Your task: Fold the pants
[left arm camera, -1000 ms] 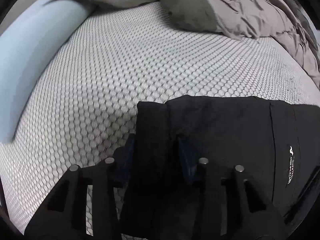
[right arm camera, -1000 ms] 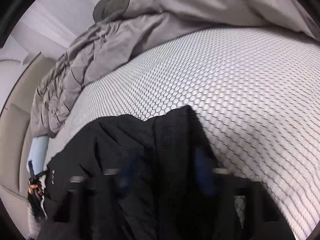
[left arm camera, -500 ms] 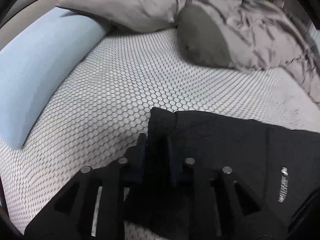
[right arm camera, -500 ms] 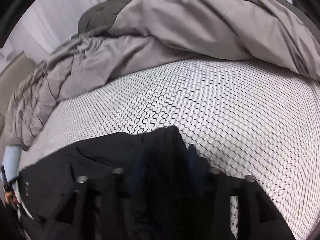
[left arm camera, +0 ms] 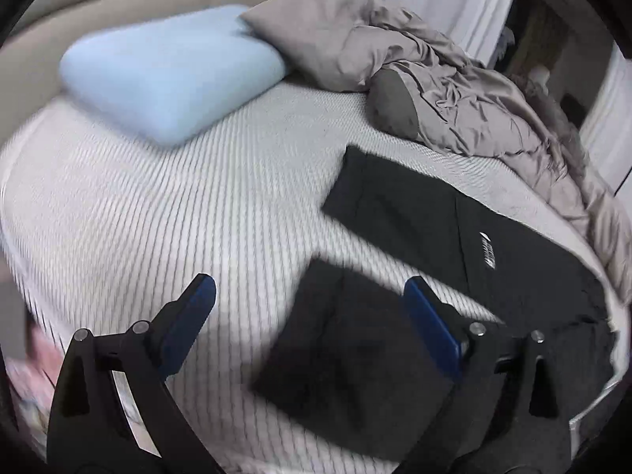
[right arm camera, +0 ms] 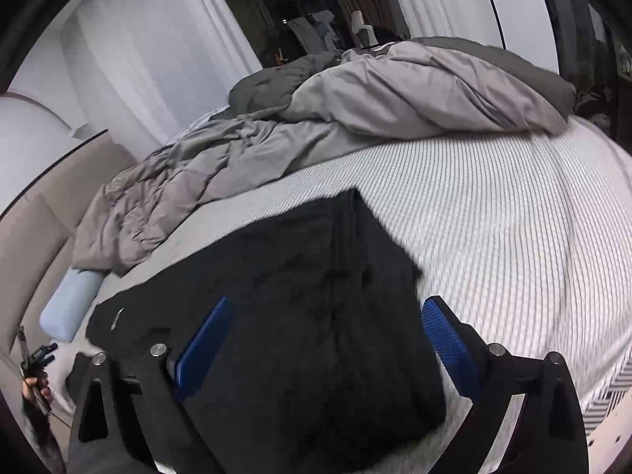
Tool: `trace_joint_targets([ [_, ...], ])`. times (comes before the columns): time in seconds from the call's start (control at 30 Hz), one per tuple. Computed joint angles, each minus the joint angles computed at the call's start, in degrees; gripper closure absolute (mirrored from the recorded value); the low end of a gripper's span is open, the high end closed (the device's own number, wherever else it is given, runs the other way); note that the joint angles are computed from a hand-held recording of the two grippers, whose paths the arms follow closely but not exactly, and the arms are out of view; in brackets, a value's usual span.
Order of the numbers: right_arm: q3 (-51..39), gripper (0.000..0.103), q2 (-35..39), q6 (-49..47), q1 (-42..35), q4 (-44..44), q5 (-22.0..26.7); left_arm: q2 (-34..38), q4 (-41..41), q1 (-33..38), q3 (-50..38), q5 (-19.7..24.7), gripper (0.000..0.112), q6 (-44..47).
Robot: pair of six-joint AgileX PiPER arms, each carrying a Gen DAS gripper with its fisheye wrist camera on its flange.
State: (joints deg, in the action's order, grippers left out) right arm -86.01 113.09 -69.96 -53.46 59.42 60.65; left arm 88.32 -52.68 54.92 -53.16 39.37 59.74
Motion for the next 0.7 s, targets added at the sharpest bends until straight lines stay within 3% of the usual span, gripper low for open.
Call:
trace_joint_targets([
  [0.07, 5.35, 0.005, -2.22, -4.13, -3.3, 1.04, 1.37, -1.7, -5.54, 6.84, 5.14, 7.32, 0.032, 7.96],
  [0.13, 8.54, 0.005, -3.08, -6.45, -4.98, 1.79, 2.43, -2.67, -3.71, 9.48, 7.44, 10.19, 0.062, 9.3],
  [0.2, 10.78, 0.005, -3.45, -7.93, -5.81, 1.9, 3.42, -3.61, -3.7, 11.63, 9.87, 12.88, 0.069, 12.0],
  [0.27, 12.23, 0.005, -3.47, -8.9, -6.24, 2.02, 3.38, -4.13, -3.07, 12.91, 11.64, 14.31, 0.07, 13.91],
  [0.47, 15.32, 0.005, -3.73, -10.11, -7.8, 2.13, 4.46, 1.79, -1.0, 9.58, 13.2, 10.33, 0.069, 7.12],
  [0.57, 16.16, 0.005, -4.06, -9.35, -7.91, 1.16, 3.88, 4.34, -3.98, 8.59, 13.23, 9.01, 0.069, 7.75],
  [0.7, 17.55, 0.005, -4.49, -9.6, -9.56, 0.28, 3.43, 1.59, -2.31, 9.74, 15.3, 9.9, 0.069, 7.48],
])
